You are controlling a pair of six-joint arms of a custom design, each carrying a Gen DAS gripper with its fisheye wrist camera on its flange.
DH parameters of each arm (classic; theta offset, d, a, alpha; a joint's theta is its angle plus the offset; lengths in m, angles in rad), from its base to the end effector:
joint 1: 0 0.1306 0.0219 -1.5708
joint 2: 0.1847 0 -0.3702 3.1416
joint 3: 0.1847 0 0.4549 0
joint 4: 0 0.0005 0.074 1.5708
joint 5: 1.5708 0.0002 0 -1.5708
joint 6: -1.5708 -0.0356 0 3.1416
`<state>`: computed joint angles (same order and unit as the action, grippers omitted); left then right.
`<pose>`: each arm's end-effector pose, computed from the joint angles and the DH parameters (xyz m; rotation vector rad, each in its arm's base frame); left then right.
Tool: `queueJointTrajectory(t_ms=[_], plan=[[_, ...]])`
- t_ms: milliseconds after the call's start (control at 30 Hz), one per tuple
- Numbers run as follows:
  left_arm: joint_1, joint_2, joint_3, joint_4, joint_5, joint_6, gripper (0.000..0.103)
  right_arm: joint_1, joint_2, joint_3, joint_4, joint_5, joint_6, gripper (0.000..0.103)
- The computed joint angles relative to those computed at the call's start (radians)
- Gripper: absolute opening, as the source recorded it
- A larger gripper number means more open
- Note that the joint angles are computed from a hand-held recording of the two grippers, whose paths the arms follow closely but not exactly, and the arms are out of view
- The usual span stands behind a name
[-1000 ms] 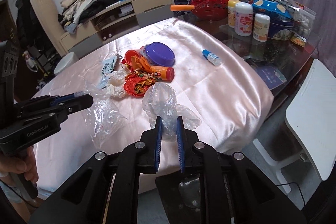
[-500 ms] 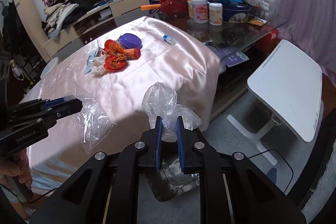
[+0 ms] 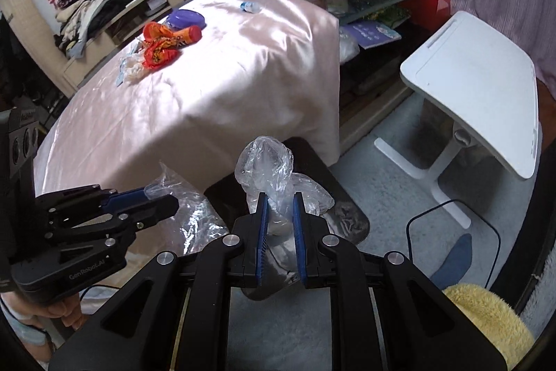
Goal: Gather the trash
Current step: 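Carry both plastic bags over the black bin and open both tools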
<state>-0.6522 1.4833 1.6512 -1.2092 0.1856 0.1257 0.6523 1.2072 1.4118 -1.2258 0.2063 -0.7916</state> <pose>0.4417 -0.3462 0.4809 0.7616 2.5663 -0.5056 0.3688 0.2719 0.4944 0.2549 2.5710 0.2805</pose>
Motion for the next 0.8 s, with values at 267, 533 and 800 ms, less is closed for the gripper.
queueJointTrajectory(t_ms=[267,533,800], plan=[[-0.007,0.089,0.028,-0.043,-0.006,-0.014,0.021,-0.055,0.021,-0.040,0.014,-0.108,-0.003,0.016],[-0.008,0.164,0.088,-0.096,-0.005,-0.009,0.027,-0.095,0.063,-0.031,0.026,-0.170,0.024,0.018],[-0.006,0.193,0.127,-0.118,-0.006,-0.004,0.036,-0.115,0.076,-0.018,0.033,-0.183,0.023,0.038]])
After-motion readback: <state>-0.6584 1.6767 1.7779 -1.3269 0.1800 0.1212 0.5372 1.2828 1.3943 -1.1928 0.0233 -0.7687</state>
